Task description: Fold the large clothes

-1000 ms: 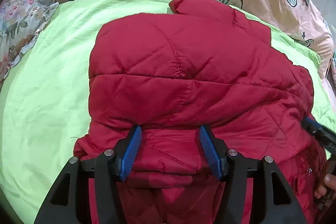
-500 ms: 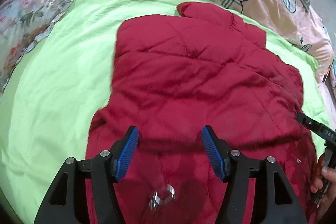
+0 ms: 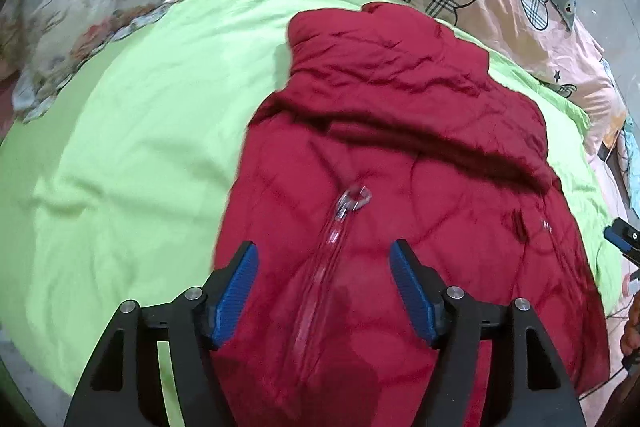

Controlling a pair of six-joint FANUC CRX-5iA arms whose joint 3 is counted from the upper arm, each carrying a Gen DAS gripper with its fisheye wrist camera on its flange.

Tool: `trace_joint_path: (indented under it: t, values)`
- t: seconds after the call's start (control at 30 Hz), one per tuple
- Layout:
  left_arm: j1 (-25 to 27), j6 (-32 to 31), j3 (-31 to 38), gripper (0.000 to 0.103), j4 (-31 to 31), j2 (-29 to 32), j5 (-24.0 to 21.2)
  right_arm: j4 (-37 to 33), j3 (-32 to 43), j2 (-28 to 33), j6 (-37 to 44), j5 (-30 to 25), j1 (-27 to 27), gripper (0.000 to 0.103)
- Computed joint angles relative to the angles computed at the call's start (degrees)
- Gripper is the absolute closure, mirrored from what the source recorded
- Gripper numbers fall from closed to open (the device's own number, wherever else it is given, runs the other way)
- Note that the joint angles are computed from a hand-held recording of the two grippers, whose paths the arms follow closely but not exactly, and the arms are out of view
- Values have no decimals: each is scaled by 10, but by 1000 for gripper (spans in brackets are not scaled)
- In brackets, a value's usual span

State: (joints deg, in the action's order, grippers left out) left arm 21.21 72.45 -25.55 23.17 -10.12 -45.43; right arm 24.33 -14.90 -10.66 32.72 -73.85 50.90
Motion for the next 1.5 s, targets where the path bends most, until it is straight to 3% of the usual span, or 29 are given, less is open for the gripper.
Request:
trace_joint_path:
  t: [0.17, 0.4, 0.63, 0.9, 1.2, 1.3, 1.43, 1.5]
  values:
    - [48, -45, -59, 28, 36, -65, -25, 33, -45, -55, -66, -58, 44, 28]
    - [97, -82, -100, 27, 49, -106, -69, -21, -70, -98, -109, -97, 70, 28]
    - [107, -99, -115, 24, 58, -113, -89, -49, -67, -79, -105, -117, 95, 21]
    - [132, -107, -150, 23, 61, -148, -83, -51, -92, -116, -122, -146, 142, 27]
    - [149, -175, -185, 22, 127, -148, -121, -37, -92, -92, -113, -156, 169, 24]
    - [140, -182, -190, 22, 126, -151, -112, -35, -101, -103, -122, -163, 181, 31]
    - [138, -189, -195, 23, 132, -154, -111, -35, -114, -140, -149, -173, 203, 58]
    - [137, -196, -200, 29, 138, -157, -108, -36, -122, -165, -167, -165, 212, 68]
